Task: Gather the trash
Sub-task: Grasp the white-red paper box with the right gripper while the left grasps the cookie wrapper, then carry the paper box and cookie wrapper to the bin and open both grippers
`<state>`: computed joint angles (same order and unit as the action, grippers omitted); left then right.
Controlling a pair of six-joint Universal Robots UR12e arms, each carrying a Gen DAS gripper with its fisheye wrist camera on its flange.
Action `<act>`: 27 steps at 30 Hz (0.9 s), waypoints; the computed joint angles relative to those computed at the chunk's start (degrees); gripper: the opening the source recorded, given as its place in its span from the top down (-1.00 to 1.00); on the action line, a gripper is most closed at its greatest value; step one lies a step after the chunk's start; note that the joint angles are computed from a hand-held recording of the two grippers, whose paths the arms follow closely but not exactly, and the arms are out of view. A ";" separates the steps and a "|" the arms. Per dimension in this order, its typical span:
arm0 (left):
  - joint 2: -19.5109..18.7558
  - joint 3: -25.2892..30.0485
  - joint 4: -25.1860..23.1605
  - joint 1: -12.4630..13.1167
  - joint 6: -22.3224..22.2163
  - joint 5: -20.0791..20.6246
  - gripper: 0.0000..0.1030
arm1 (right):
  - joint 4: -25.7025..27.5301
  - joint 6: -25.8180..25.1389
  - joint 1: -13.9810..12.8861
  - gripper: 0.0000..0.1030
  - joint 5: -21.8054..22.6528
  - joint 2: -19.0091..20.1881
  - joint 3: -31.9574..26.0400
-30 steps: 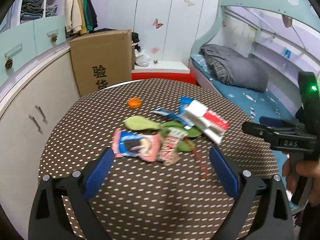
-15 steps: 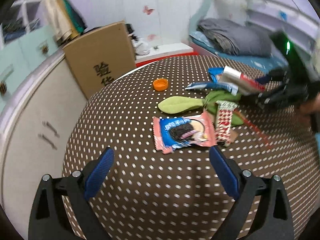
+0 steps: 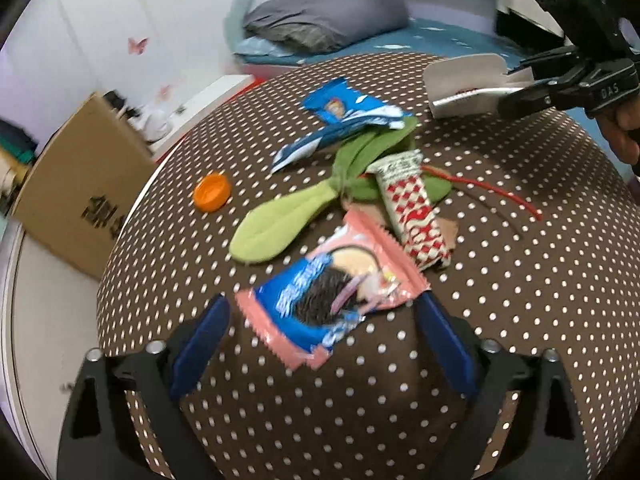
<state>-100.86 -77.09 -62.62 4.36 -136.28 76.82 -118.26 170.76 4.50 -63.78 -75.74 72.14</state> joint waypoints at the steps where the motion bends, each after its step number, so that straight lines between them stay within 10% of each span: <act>1: -0.43 0.82 -1.07 0.06 0.39 -0.66 -0.49 | 0.08 -0.58 0.10 -0.31 -0.69 -0.16 0.02; 11: 3.14 -3.86 2.54 -0.87 -3.89 2.41 -0.15 | 5.57 -8.22 2.49 -0.55 -6.39 -0.89 0.37; 18: 4.32 -5.60 5.19 -1.62 -4.51 4.76 -0.56 | 5.26 -7.46 3.41 -0.42 -7.96 0.06 -0.81; 22: 3.14 -4.02 3.20 -1.42 -7.13 2.96 0.18 | 4.31 -7.49 3.33 -0.30 -7.91 0.24 -0.86; 27: 5.46 -6.83 4.02 -1.82 -9.71 3.21 0.24 | 1.70 -5.43 1.27 -0.29 -3.86 -2.05 2.81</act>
<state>-95.40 -83.92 -58.60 2.53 -145.99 80.03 -116.57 165.33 5.77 -67.64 -77.79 74.95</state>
